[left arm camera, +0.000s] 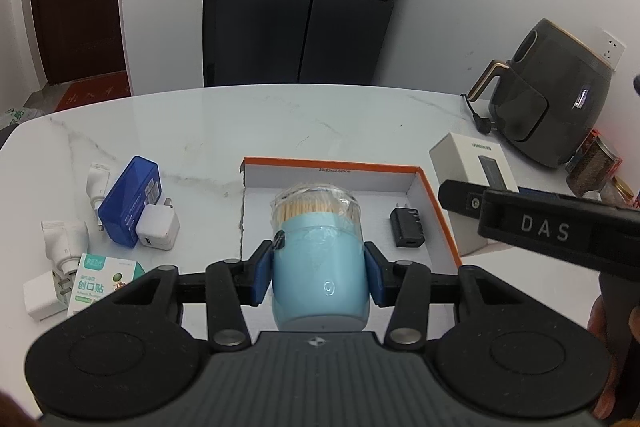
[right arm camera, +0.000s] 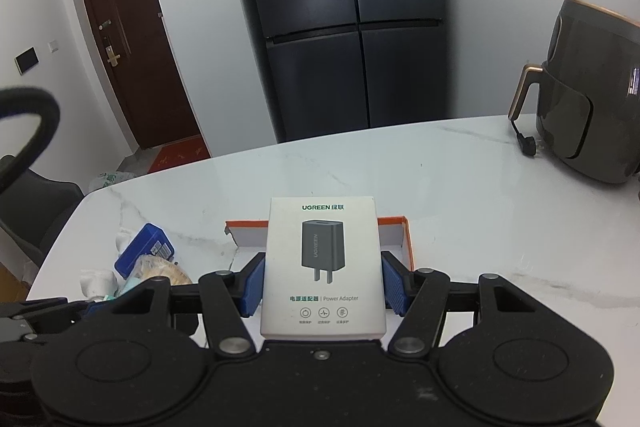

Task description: Organize rigid objects

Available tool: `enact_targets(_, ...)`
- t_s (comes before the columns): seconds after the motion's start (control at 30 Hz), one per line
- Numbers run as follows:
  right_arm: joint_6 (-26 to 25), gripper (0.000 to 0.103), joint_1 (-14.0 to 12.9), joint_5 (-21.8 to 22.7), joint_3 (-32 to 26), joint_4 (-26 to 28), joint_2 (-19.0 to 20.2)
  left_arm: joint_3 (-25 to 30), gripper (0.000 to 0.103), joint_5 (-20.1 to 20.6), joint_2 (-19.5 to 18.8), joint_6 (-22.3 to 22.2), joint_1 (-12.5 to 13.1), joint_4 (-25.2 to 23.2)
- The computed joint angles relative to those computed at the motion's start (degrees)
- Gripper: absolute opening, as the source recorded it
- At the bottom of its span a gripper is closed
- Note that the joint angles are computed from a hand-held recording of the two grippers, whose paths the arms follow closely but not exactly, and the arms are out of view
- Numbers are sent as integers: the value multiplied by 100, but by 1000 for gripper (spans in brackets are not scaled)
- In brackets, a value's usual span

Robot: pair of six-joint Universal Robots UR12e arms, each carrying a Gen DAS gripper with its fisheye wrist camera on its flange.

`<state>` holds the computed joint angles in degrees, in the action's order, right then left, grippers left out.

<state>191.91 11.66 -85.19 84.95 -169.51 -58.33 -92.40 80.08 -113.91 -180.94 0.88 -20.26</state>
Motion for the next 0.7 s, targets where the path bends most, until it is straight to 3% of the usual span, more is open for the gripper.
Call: enact_targets(0.7,220,71,-35,-47,77,405,75,365,47,-42,-308,51,-23,-334)
